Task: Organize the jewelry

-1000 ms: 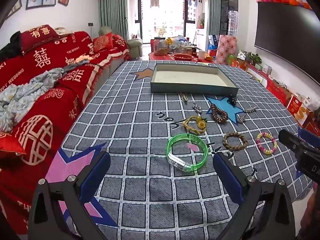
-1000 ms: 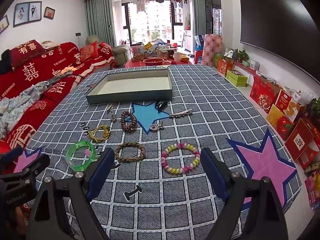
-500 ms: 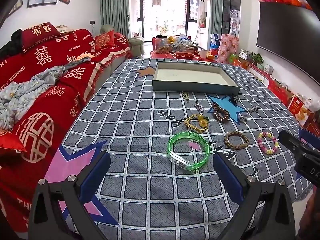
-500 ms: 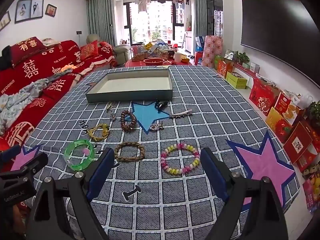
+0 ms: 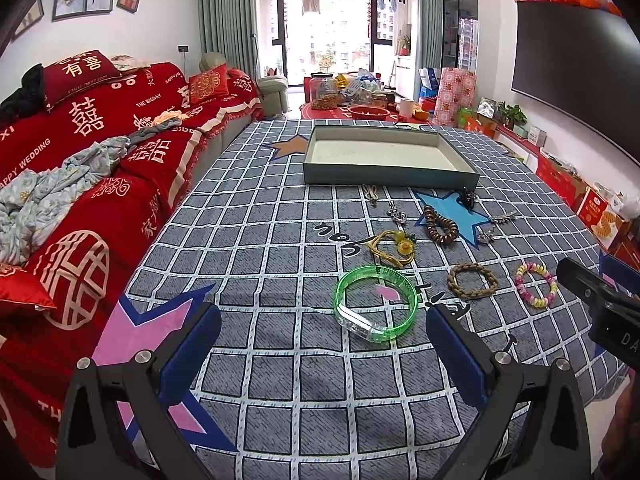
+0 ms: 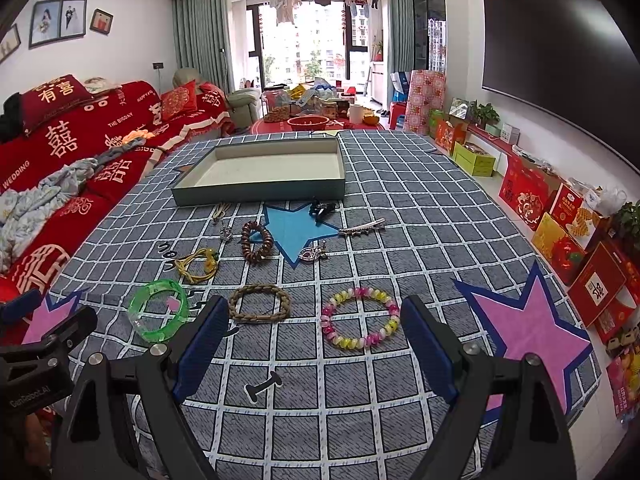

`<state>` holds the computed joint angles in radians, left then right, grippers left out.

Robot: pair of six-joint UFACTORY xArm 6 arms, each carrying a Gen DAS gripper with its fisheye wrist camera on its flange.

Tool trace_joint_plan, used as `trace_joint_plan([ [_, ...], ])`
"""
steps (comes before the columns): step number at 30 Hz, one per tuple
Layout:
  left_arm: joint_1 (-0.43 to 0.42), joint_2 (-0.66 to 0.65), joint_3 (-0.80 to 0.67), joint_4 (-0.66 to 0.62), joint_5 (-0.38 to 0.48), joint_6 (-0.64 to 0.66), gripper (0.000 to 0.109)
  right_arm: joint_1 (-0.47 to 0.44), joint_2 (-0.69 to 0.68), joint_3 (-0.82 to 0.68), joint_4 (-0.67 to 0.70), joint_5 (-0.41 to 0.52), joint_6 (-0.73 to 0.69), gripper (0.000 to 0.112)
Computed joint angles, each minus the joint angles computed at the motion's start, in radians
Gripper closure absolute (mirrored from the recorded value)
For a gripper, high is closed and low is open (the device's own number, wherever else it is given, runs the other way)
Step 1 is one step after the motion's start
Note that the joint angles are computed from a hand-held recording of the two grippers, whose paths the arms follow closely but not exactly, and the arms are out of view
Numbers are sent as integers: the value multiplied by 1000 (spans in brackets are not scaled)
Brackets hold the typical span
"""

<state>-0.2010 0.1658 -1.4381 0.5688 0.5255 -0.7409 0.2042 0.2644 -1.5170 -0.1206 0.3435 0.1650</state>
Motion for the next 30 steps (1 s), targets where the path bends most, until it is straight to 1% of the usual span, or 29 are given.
trace_joint_plan([
  [1, -8, -1, -13, -2, 17, -4, 6, 0, 0, 0, 2, 0, -2, 23],
  [4, -9, -2, -13, 2, 20, -8, 6, -1, 0, -1, 0, 0, -1, 23],
  [30, -10, 1, -18, 1, 23, -7, 6, -2, 3, -2, 1, -1, -4, 23],
])
